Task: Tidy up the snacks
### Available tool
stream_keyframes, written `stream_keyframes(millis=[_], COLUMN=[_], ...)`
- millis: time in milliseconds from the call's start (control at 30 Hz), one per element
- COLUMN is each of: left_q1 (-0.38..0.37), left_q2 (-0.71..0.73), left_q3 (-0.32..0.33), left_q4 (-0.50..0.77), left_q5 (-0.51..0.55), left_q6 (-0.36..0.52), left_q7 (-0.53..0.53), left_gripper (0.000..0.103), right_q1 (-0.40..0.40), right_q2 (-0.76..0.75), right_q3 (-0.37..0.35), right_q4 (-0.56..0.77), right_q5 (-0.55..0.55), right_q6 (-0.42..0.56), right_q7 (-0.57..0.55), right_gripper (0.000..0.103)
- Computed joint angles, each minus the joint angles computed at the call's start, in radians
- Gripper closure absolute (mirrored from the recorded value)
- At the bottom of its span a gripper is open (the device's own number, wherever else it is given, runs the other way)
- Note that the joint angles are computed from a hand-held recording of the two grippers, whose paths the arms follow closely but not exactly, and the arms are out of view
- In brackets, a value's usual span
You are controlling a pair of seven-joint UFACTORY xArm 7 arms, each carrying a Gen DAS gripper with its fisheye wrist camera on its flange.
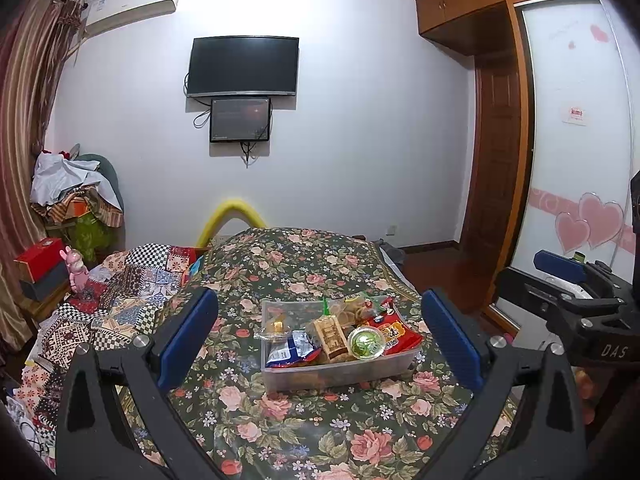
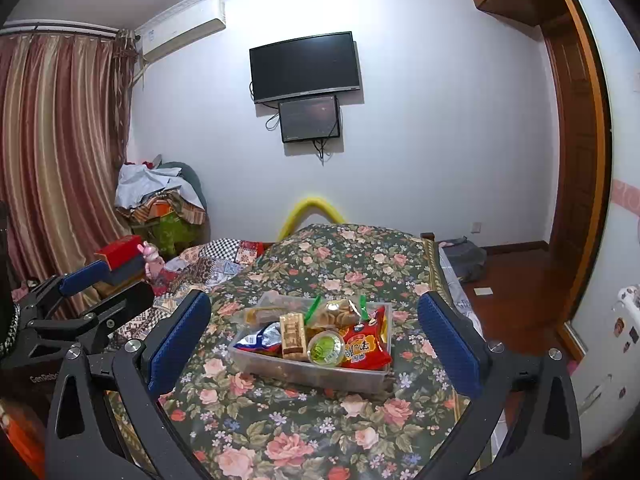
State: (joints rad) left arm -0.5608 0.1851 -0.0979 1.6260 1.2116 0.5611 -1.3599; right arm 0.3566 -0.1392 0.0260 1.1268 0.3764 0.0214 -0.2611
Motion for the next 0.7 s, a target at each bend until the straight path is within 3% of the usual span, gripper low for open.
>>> stream_keyframes(millis=[700], left_q1=[0.005], left_q2=[0.005], left_q3=[0.002], left_q4=[0.000], left_q5=[-0.014], left_q6=[-0.015], left_q7=[0.009], left_gripper=[0.000], right_q1=[-0.016], right_q2=[0.001], right_q3=[0.007], right_q4=[-0.005], right_q5=[-0.036], right_q6=[-0.003], right_q7=[0.036], right_gripper=[0.000])
